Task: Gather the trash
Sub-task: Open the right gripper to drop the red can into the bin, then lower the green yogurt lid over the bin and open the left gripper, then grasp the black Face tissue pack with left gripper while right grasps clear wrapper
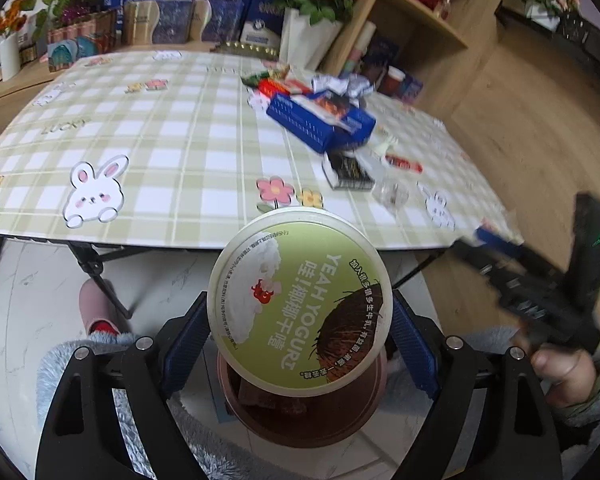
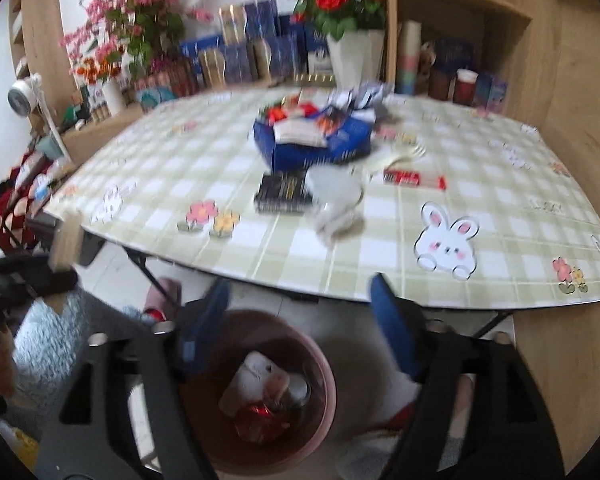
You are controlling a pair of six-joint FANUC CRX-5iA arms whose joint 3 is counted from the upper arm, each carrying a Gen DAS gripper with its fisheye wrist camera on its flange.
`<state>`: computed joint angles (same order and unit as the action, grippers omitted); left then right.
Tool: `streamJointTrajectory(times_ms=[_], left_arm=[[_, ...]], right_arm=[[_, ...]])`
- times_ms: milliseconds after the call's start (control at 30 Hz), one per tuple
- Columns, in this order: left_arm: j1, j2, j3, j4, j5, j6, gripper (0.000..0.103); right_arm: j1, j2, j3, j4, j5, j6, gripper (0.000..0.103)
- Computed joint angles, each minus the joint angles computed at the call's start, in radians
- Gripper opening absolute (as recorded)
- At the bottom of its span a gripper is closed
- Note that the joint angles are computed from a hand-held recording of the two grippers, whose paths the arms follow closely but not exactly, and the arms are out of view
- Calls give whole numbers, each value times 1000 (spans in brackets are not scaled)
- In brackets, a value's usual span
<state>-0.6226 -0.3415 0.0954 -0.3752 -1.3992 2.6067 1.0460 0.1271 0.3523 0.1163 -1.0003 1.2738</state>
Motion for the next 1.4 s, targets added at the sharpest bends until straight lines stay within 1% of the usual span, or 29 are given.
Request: streamJointTrajectory(times_ms=[100, 133, 200, 333, 433, 500, 533, 633, 733, 833, 933, 1033, 1133, 1400], left_arm=[[32, 6, -25, 52, 24, -31, 84], [45, 10, -33, 76, 33, -49, 84], [65, 20, -44, 115, 48, -85, 84], [72, 45, -40, 139, 57, -123, 85], [104, 39, -65, 199, 107, -185, 89], [109, 48, -58, 207, 110, -201, 89], [105, 52, -52, 195, 105, -196, 90], [67, 43, -35, 117, 88, -133, 91], [13, 40, -8, 14, 43, -51, 91], [-64, 38, 26, -117, -18, 37, 91], [-101, 30, 37, -187, -51, 97, 91], [-154, 26, 40, -266, -97, 192, 91], [-163, 22, 23, -269, -110, 231, 91], [-118, 5, -7, -218, -72, 210, 90]], right_arm=[[-4, -23, -28, 21, 46, -19, 95], [-3, -24, -29, 31, 52, -26, 96], [0, -30, -36, 56, 64, -50, 97], [5, -43, -60, 99, 90, -102, 97], [4, -49, -73, 125, 106, -128, 97], [8, -52, -90, 168, 113, -159, 97], [8, -53, -93, 173, 111, -163, 97], [6, -57, -98, 166, 109, -161, 97], [3, -62, -103, 156, 113, -154, 97], [2, -63, -106, 153, 115, -155, 97], [-1, -63, -103, 135, 115, -152, 97], [-1, -64, -103, 123, 116, -144, 97], [1, -62, -105, 115, 112, -138, 97], [-12, -49, -97, 82, 105, -117, 97]])
